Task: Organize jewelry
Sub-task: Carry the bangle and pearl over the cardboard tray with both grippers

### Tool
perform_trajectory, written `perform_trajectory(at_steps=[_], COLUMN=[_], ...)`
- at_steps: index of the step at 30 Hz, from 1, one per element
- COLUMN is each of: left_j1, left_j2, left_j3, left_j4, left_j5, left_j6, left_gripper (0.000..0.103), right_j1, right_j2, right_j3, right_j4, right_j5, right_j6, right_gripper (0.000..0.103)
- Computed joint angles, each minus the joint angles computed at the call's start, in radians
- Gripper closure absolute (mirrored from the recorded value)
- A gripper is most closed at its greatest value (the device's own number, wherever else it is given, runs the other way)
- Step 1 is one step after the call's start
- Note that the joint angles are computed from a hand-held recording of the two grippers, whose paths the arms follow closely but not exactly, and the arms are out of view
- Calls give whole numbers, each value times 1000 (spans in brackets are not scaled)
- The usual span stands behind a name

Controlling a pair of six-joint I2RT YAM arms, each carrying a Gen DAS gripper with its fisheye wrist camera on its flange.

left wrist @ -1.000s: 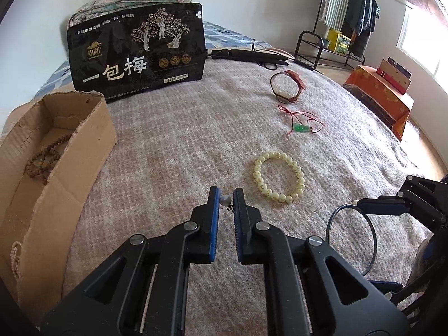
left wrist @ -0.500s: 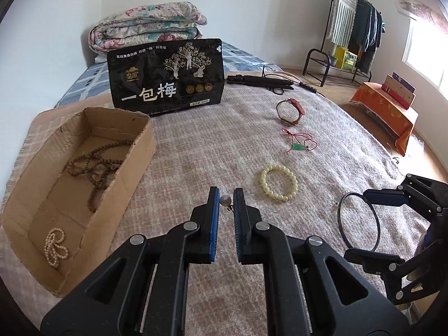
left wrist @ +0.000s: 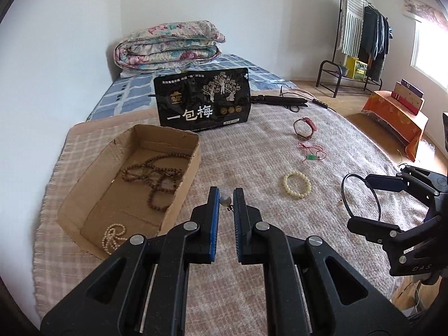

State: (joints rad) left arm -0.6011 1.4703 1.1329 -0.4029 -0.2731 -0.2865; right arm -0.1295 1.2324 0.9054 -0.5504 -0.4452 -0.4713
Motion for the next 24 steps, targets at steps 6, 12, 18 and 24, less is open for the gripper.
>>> perform_trajectory(at_steps=[6,12,18,24], left_j1=[46,129,243,346], left_j2=[-123,-217,-267,-262], left_j3=[-76,-139,-180,-208], left_j4=[-33,-56,-55,-12], left_j5=[-17,-5,38,99], left_j6=[-26,-17,22,66], left_gripper=[95,95,95,95], right_j1=[121,199,286,372], right_j2=[21,82,175,271], right_j3=[40,125,239,357], right_j4=[4,-1,-8,-12], right_j5=[54,80,122,163], right_j6=[48,101,157,207], right_gripper=[30,30,30,30])
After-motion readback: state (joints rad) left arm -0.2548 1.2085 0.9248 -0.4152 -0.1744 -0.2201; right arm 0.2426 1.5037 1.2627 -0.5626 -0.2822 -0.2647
